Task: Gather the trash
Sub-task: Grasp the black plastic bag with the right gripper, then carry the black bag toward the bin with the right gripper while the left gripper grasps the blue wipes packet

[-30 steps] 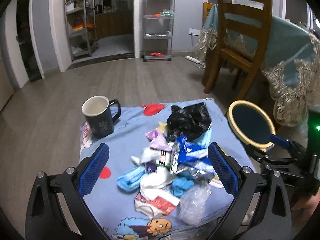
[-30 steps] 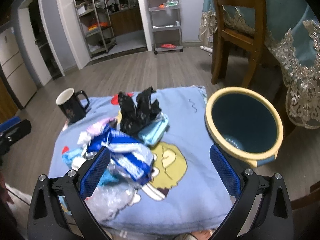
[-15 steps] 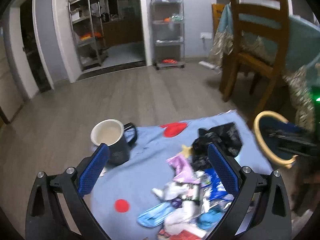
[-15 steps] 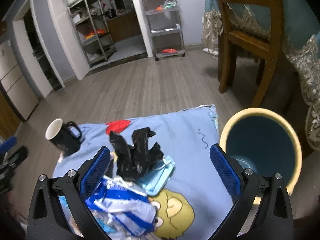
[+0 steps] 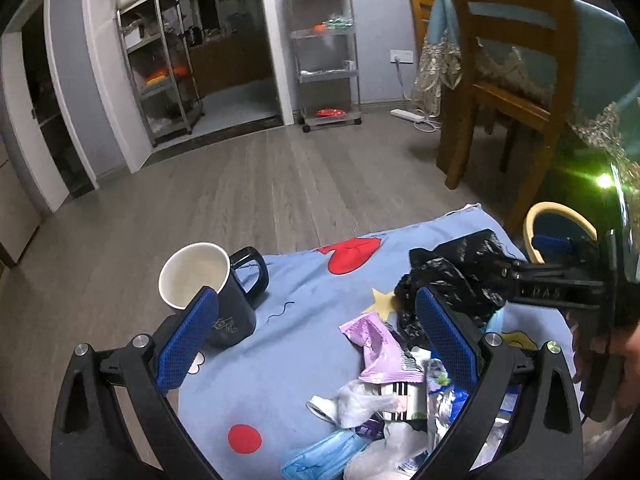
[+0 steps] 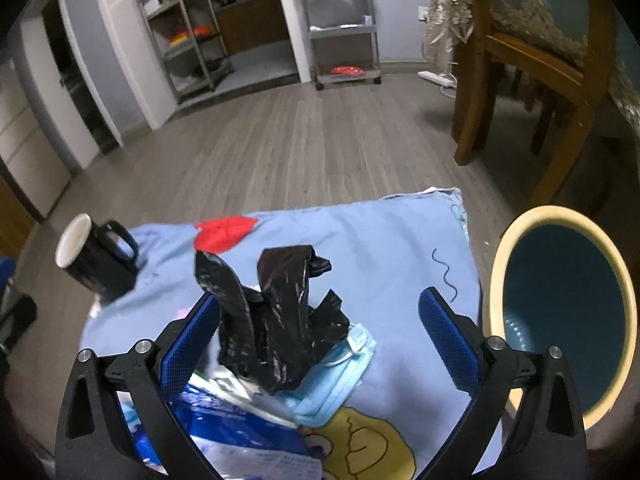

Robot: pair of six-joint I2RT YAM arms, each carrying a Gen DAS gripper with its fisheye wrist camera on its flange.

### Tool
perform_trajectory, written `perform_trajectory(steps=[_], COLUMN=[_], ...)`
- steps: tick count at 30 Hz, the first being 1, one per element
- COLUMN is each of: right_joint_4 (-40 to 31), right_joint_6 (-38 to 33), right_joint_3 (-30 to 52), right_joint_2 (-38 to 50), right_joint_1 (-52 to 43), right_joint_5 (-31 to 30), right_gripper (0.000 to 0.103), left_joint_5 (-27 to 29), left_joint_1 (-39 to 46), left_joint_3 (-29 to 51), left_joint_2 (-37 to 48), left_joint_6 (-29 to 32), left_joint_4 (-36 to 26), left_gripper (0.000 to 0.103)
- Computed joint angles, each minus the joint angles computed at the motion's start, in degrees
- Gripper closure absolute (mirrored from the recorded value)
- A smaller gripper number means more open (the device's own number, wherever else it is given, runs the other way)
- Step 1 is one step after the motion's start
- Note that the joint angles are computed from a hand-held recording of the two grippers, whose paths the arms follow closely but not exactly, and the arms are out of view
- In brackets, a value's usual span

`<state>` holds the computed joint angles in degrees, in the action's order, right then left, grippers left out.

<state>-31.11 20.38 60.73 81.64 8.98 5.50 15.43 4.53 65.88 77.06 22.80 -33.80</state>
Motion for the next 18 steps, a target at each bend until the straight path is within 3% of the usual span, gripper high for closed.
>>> perform_trajectory(steps=[2,6,7,9,12,18], right_joint_4=[0.2,0.5,1.0,0.9,1.0,-0.8], right_joint_6=[-0.4,-1.5,-1.6,-1.7,-1.4,-1.3], right_joint_3=[0.1,0.2,-0.1,-0.3,-0.8,-1.2], right_joint_2=[1.2,3.5,3.9,4.3,3.3,-2.4], right_joint_1=[-0.4,-1.4,-1.7,-2.0,-2.2,-2.3], right_joint_5=[-0.7,-2.9,-4.3,-6.2,-7.5,-9.2], right_gripper=[0.011,0.049,0.054,0.08,0.088,0.091], left_joint_5=[0.8,0.9,0.7,0.7,1.6,3.3], left_joint_1=[0.6,1.1,1.1,1.3,2.1,3.0], left_joint_3=[1.0,1.4,1.2,0.9,1.5,2.9], left_joint_2=[1.1,1.6,1.6,1.5,2.0,2.8], left_joint_6=[-1.0,-1.6,-1.4,-1.1,-0.9,-2.2], left_joint_4=[-1.2,-1.8,-1.6,-1.4,-2.1,-3.3], left_gripper=[0.006,0.006,0.006,0.006,0.006,0.006])
